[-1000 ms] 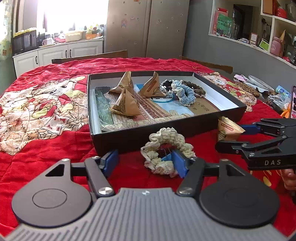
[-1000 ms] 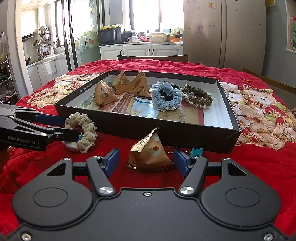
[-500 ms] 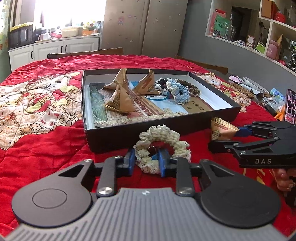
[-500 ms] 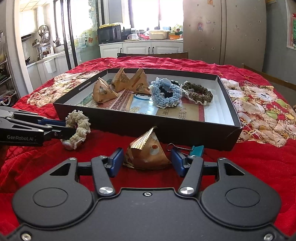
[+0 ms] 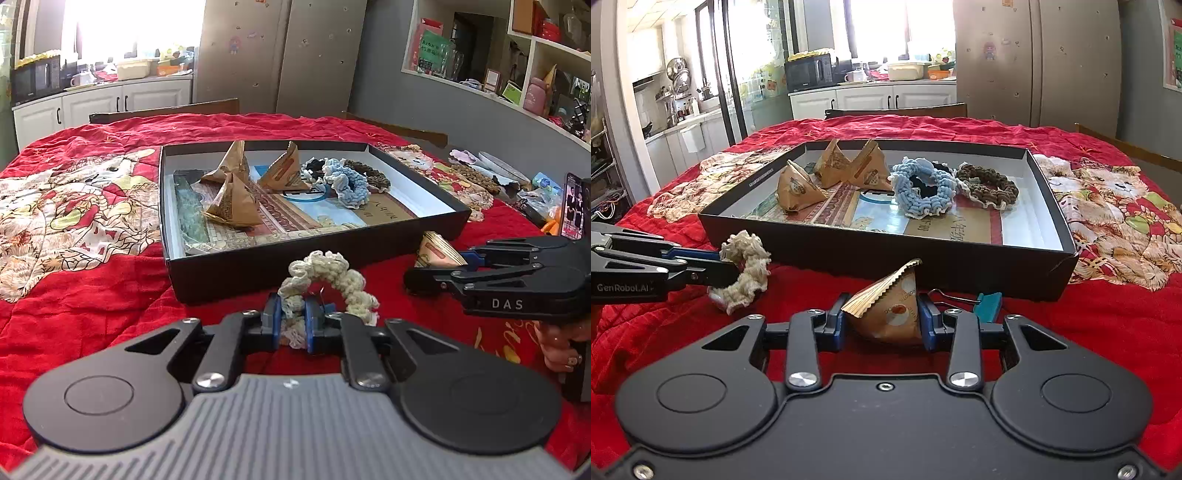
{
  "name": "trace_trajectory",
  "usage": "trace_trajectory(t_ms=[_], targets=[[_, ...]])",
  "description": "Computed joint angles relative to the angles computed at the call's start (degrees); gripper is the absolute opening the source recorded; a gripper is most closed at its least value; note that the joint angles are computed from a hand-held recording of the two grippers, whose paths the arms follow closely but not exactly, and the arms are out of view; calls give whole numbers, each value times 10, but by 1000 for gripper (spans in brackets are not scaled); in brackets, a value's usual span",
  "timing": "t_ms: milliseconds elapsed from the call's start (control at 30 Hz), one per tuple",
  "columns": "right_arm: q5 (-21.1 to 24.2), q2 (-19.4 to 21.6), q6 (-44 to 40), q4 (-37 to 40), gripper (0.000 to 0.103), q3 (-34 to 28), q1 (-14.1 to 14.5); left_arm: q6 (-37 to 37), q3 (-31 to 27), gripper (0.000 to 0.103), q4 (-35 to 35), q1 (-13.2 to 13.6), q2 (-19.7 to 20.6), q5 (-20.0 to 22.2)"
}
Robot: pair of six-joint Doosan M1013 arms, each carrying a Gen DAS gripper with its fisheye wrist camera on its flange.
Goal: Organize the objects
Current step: 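Lift the held triangle and ring and carry them over the black box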
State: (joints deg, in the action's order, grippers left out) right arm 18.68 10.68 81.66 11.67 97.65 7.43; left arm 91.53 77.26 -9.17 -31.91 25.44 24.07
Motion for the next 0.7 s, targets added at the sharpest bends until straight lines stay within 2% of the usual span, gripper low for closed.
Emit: trace_trajectory(t_ms=[700], targets=[[-13, -13, -40, 35, 35, 8, 1, 23, 13, 13, -24, 0, -15, -26]])
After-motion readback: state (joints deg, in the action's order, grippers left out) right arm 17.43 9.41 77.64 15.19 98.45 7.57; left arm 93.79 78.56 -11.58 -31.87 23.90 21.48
